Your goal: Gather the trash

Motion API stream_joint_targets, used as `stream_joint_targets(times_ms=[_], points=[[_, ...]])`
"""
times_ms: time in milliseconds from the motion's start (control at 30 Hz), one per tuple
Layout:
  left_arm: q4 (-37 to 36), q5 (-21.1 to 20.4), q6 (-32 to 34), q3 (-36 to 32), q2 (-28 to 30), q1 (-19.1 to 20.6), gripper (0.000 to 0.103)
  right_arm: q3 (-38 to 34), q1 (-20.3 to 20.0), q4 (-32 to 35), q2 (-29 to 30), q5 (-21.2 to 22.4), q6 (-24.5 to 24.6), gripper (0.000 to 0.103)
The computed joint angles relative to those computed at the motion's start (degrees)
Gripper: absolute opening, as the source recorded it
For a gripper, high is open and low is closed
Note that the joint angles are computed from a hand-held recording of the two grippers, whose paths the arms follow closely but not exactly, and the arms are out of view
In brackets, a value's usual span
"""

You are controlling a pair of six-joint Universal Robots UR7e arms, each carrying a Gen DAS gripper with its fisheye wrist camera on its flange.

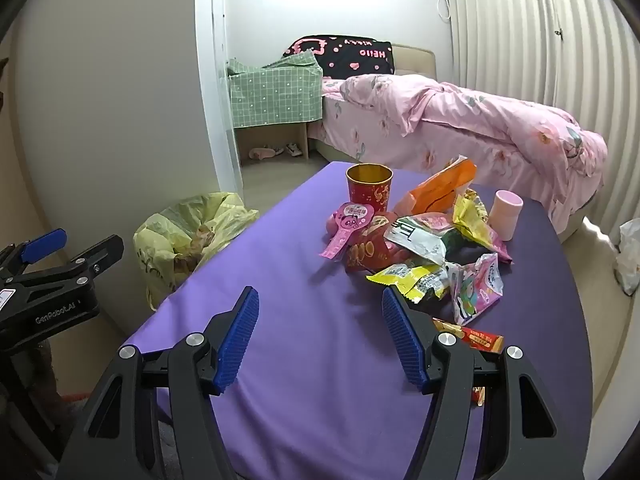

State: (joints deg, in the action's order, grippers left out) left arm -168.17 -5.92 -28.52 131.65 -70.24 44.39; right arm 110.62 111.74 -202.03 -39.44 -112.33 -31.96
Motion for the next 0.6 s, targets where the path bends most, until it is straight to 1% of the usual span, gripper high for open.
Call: stream_joint_targets(times_ms=[33, 67, 233, 533, 600], points=[[2.0, -1.1, -2.2, 0.0, -0.9, 0.1, 0.094, 0.1, -0.1, -0.3, 0.0, 0.2, 0.0, 0.061], [3.2, -1.1, -3.0, 0.0, -1.1, 0.1, 0.094, 0.1, -0.1, -0.4, 0.0, 0.3, 0.0, 0.061], [3.4, -1.0, -3.1, 0.0, -1.3, 0.1, 0.094, -0.6, -0.2, 0.9, 0.1, 0.1, 0.4, 0.061], [4.0, -0.8, -3.3, 0.0, -1.5, 0.1, 0.094, -0.4, 0.1, 0.2, 0.3, 0.1, 0.0, 0.061], [-1.5, -0.9, 1.2, -0.1, -0.4, 0.6, 0.094, -0.2, 0.2, 0.1, 0.2, 0.1, -0.1, 0.061]])
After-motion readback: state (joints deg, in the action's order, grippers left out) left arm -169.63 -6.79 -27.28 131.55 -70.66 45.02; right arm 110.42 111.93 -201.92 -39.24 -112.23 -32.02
